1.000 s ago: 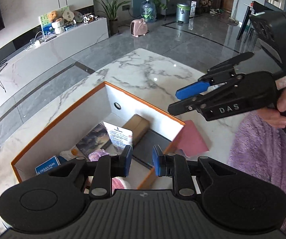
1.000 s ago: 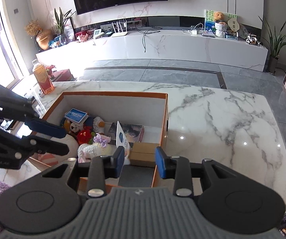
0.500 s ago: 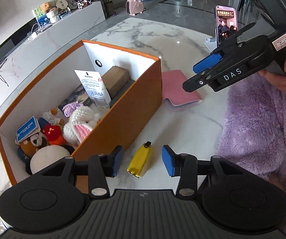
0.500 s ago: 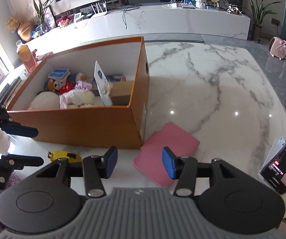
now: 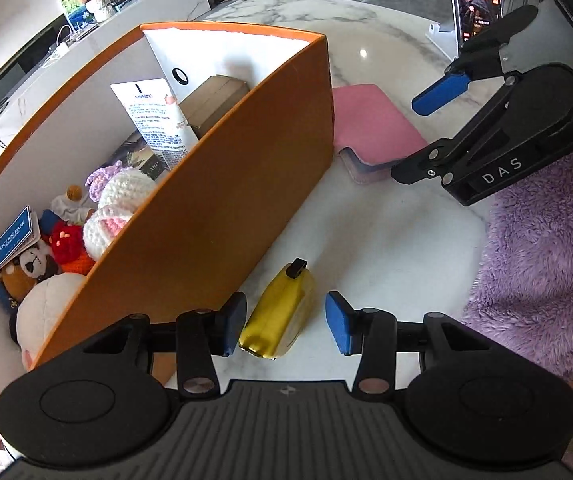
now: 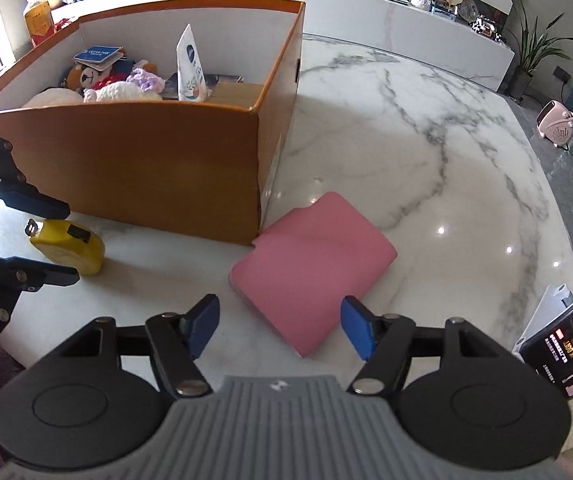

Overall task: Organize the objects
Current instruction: 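Grasp the yellow tape measure with the left tool while the right tool reaches the pink wallet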

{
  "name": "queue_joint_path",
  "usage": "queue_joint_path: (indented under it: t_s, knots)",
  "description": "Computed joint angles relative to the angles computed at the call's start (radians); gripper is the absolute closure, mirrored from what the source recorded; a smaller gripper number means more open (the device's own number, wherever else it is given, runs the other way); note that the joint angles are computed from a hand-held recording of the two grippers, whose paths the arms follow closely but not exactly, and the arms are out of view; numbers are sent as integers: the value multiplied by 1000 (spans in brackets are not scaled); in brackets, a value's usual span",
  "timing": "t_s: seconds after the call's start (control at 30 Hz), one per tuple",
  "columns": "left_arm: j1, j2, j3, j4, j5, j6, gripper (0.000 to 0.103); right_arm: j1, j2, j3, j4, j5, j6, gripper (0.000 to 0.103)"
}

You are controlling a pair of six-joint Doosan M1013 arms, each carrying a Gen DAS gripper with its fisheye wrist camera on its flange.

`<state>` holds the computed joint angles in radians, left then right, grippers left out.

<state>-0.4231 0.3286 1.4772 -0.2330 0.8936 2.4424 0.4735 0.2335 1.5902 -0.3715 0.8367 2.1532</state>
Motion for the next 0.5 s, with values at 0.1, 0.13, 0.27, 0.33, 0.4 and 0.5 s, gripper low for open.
queue_joint_path:
  t_s: [0.1,0.13,0.27,0.33,0.4,0.5]
  knots:
    - [-3,2,-2,6,5,-9,51,3,9,-6,-15,11,10,34]
    - [-3,3,-4,9,7,-19,53,2,11,-8,-13,14,10,34]
    - [-1,8,-15,19,27,-77,68,1,25,-22,-6,39,-1,34]
    - [2,12,-24,15,43,-101,74,2,33,-31,-6,57,-4,34]
    - [4,8,-18,9,40,-114,76,2,42,-38,-1,71,-11,34]
    - [4,1,-9,9,32,-141,80,11,56,-51,-30,101,-5,33]
